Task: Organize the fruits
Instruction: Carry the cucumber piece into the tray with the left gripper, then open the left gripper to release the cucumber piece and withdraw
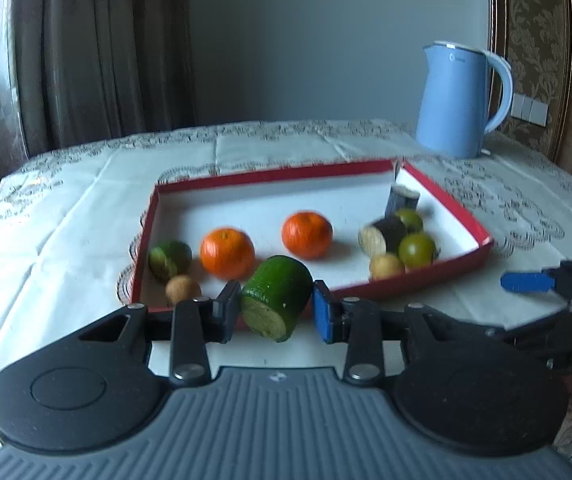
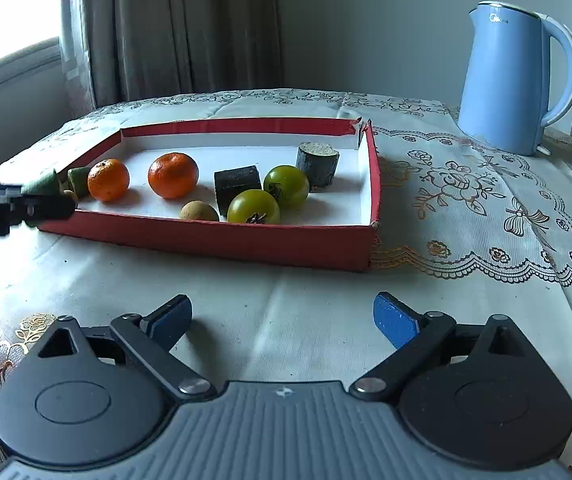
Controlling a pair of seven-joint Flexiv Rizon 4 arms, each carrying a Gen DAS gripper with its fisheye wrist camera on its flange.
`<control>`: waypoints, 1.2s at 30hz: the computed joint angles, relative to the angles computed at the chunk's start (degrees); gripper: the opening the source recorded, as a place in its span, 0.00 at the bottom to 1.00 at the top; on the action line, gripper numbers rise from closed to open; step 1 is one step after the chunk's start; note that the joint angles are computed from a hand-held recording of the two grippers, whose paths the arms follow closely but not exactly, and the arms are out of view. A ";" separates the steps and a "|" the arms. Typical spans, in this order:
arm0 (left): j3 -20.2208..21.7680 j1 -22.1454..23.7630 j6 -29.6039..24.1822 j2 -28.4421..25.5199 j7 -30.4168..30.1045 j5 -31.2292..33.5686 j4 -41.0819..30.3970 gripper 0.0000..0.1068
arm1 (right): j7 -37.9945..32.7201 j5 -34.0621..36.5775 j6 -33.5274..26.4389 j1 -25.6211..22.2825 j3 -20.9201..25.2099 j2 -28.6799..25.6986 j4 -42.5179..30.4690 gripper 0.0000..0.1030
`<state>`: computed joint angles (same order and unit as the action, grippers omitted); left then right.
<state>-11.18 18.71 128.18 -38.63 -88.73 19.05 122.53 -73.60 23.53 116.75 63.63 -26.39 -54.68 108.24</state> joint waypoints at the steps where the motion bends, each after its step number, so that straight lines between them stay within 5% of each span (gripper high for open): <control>1: 0.43 -0.60 0.18 0.02 0.16 -0.69 -0.30 0.32 | -0.04 -0.03 -0.11 0.04 -0.05 0.00 -0.02 0.96; 18: 0.62 -3.48 -8.37 -3.01 3.39 -8.17 -7.34 0.33 | 0.55 -0.60 -0.93 1.06 -1.40 -0.35 0.18 0.97; 26: 3.35 -7.17 -6.20 -3.81 6.09 -11.98 -6.74 0.34 | 0.87 -0.85 -1.27 1.56 -2.08 -0.61 0.27 0.97; 36: 3.66 -7.56 -5.76 -3.56 5.04 -14.77 -5.85 0.56 | 1.23 -1.21 -1.21 1.57 -2.19 -0.62 0.37 0.97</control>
